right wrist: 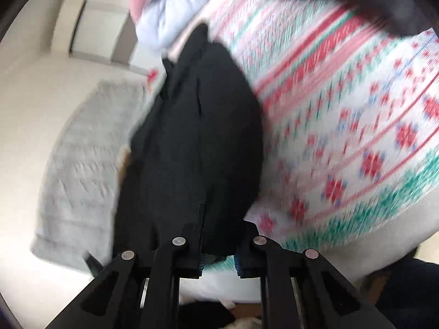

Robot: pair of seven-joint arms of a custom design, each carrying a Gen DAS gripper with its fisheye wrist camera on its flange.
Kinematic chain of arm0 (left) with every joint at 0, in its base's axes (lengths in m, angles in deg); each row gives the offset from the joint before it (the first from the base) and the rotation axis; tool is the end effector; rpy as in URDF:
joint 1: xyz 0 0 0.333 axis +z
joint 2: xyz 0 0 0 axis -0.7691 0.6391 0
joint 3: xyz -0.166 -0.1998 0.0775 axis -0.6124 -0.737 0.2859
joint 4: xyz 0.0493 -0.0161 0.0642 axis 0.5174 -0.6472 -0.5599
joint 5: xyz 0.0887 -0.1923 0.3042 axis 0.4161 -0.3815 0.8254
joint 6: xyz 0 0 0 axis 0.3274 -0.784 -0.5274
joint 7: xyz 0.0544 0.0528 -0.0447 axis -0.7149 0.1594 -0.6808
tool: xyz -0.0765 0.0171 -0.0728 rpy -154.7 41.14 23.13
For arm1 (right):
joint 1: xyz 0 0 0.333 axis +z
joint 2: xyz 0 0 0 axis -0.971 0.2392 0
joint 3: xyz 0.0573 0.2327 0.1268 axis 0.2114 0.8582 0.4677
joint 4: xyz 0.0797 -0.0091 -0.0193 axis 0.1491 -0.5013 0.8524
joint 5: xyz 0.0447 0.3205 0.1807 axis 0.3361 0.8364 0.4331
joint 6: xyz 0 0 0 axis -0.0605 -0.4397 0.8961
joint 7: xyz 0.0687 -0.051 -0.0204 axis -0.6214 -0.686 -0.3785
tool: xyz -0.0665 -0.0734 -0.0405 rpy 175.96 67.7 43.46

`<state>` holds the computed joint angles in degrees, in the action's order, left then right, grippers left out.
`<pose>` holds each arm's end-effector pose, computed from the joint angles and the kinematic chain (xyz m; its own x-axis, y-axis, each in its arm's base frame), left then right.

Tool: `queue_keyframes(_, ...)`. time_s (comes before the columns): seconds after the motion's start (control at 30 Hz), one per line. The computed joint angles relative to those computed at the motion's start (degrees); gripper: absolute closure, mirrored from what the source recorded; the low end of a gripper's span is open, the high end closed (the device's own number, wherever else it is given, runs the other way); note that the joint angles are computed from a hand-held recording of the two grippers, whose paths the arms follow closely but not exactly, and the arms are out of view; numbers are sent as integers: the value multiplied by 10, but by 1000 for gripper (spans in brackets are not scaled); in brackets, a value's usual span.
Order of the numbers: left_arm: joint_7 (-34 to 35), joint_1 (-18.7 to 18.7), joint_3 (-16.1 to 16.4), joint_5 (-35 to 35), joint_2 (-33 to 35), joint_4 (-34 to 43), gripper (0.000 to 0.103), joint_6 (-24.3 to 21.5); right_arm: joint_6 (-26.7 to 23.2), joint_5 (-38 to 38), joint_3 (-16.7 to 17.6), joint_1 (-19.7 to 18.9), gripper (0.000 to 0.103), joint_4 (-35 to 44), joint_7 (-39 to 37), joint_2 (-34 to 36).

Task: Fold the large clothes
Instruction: 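Lift the jacket with both tools and fold it over lengthwise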

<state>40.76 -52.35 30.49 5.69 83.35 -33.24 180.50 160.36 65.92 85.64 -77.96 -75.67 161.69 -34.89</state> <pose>0.6176 -0.0710 0.4623 0.3271 -0.8437 0.4256 -0.7092 -0.5168 -0.4795 0.6892 0.0850 0.4452 -0.1656 -0.5848 -0.7941 -0.8343 0.5124 -0.2034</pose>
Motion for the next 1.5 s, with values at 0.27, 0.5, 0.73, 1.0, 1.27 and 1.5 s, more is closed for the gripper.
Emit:
queue_keyframes(0.27, 66, 11, -24, -107, -54, -57, 95, 117, 99, 68, 13, -2, 98, 37, -84, -22)
queue_keyframes(0.5, 127, -10, -35, -200, -164, -128, 95, 134, 133, 159, 9, -15, 99, -40, -172, -135)
queue_keyframes(0.73, 144, -56, -16, -220, -325, -240, 95, 97, 109, 279, -44, 0, 98, -193, -300, -308)
queue_keyframes(1.0, 116, -79, 0, -269, -342, -244, 95, 121, 125, 295, -95, 57, 98, -207, -333, -336)
queue_keyframes(1.27, 78, -51, -6, -250, -208, -117, 95, 114, 135, 257, -107, 67, 98, -81, -268, -204)
queue_keyframes(1.5, 28, -24, -17, -189, -75, 48, 95, 93, 139, 175, -74, 43, 98, 101, -177, -63)
